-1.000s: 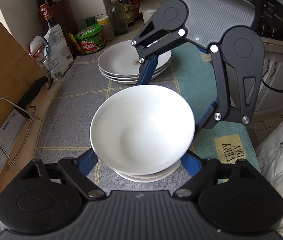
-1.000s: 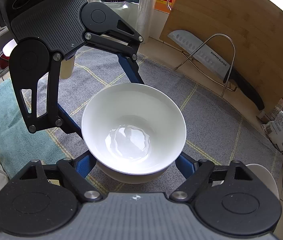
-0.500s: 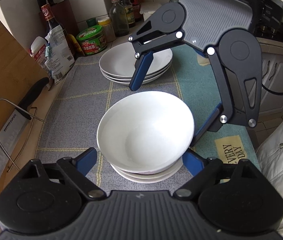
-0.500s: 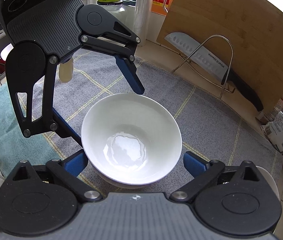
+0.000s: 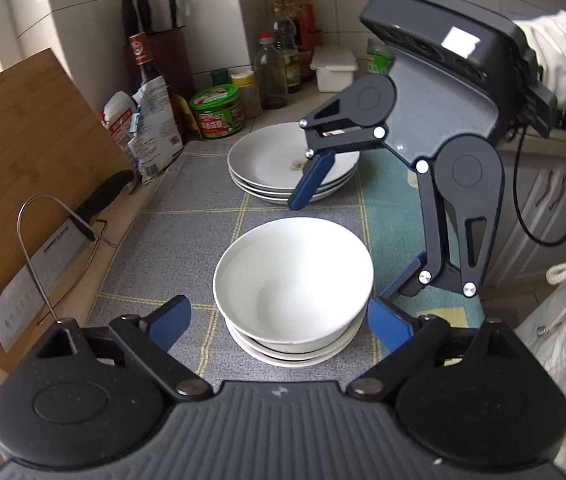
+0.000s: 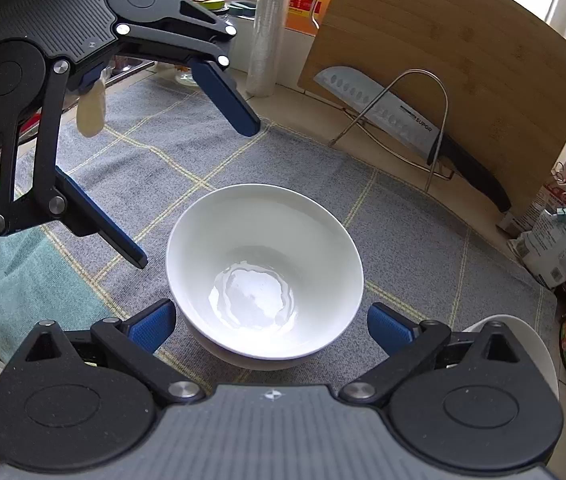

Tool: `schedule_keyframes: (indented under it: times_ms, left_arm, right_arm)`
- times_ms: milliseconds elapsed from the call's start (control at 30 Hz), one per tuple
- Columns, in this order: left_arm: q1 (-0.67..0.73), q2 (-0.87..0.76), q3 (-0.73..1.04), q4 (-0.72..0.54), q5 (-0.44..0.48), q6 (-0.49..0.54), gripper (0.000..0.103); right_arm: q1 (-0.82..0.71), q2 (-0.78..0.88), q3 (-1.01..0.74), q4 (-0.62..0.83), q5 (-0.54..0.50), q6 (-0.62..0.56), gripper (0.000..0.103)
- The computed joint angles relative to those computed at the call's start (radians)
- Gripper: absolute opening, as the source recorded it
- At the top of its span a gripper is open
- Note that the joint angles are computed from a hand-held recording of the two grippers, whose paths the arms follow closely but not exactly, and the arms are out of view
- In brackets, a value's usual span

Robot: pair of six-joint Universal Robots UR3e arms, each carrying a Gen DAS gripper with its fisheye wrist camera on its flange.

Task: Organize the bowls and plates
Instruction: 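Open both tools and pull them back from the bowl stack, then grip the stacked bowls' rim with the left tool while the right tool grips the opposite rim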

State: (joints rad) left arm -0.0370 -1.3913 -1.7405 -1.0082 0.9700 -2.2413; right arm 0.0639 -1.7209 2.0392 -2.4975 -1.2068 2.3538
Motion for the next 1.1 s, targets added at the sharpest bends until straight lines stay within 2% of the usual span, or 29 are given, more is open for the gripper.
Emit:
schedule_keyframes:
  times_ms: [200, 333, 567, 700, 833, 1100]
  left_arm:
    - [0.029, 0.089, -0.151, 0.119, 0.007, -0.182, 0.096]
    - [0.029, 0.14, -0.239, 0.181, 0.041, -0.258, 0.097]
    - [0.06, 0.22, -0.381, 0.229, 0.047, -0.324, 0.097]
    - [0.058, 0.256, -0.429, 0.24, 0.065, -0.338, 0.097]
    - [-0.01, 0.229, -0.442, 0.314, 0.156, -0.465, 0.097]
    - [-0.268, 0.045, -0.376, 0.486, 0.448, -0.827, 0.096]
  right_arm:
    - [0.002, -0.049, 0.089, -0.064, -0.029, 0.098, 0.103]
    - [0.011, -0.09, 0.165, -0.122, -0.055, 0.19, 0.103]
    - [0.077, -0.059, 0.256, -0.255, -0.147, 0.385, 0.103]
    - [0.117, -0.026, 0.277, -0.313, -0.194, 0.432, 0.103]
    - [0.075, -0.007, 0.301, -0.339, -0.134, 0.364, 0.103]
    - [-0.13, 0.08, 0.308, -0.298, 0.084, 0.023, 0.103]
